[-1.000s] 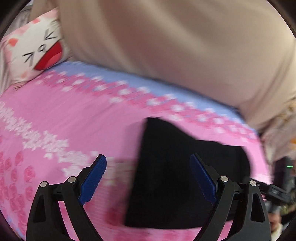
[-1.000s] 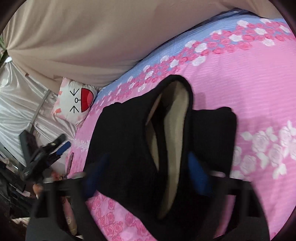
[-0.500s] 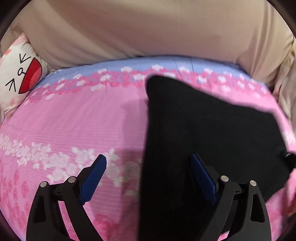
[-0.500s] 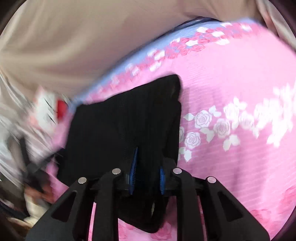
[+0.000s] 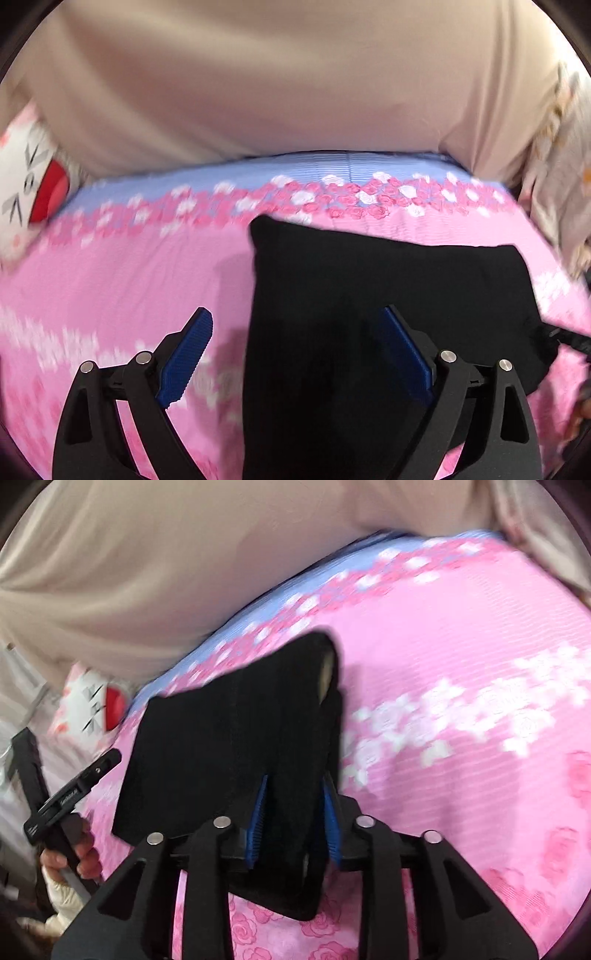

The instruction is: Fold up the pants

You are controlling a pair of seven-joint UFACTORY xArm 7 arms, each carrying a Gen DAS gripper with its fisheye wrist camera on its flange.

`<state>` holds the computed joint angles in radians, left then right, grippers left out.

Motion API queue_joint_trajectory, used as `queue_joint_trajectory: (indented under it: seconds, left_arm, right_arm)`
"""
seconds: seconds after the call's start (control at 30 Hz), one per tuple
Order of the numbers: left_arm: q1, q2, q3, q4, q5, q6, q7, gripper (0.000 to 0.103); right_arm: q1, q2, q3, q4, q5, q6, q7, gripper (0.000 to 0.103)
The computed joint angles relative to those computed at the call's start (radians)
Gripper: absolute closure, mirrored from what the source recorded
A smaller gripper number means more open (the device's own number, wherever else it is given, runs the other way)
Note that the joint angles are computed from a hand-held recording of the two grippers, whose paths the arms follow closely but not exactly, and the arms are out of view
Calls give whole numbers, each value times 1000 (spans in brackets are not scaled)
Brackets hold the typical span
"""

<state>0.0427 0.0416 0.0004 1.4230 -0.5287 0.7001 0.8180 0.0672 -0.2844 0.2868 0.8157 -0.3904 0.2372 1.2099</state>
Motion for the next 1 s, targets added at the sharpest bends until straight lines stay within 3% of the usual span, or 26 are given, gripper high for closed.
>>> queue_joint_trajectory:
  seconds: [0.07,0.1,0.23,0.3,0.43,0.57,0.67,0.73,0.77,0.83,0.9,1.0]
  left_arm:
    - [-20,46,-13,49,76,-24,-52,13]
    - [-24,68,-17,73,99,-23,-77,14]
    - [-39,220,-30,263,227,101,-214,13]
    - [-31,242,-42,281,233,114,-238,12]
    - [-16,259,-58,296,229,122,-238,10]
    - [-13,257,-66,278,227,109,-234,10]
    - [-17,250,-68,257,235,74,-224,10]
    - [-19,249,-70,251,237,63,-222,9]
    - [-20,255,-70,258,238,64,-223,9]
    - [-15,260,-73,267,229,77,-218,9]
    - [-5,265,-74,287,218,113,-216,9]
    - [43,201,-78,255,135,157,-141,10]
  right_arm:
    - [-91,-45,95,44,-142,68,98,73]
    - [-74,-34,83,69,-152,64,84,73]
    - [50,152,-16,254,-46,52,-148,73]
    - [95,243,-61,338,28,76,-260,73]
    - [118,377,-124,432,118,133,-333,76]
    - [145,377,-176,401,147,112,-304,72]
    - [189,335,-204,395,-7,112,-193,69]
    - [192,337,-195,399,-16,108,-207,69]
    - [195,355,-193,418,-27,157,-215,70]
    - [191,382,-193,423,22,182,-256,70]
    - [190,336,-202,367,41,123,-209,69]
    - [193,211,-177,281,-83,122,-98,68]
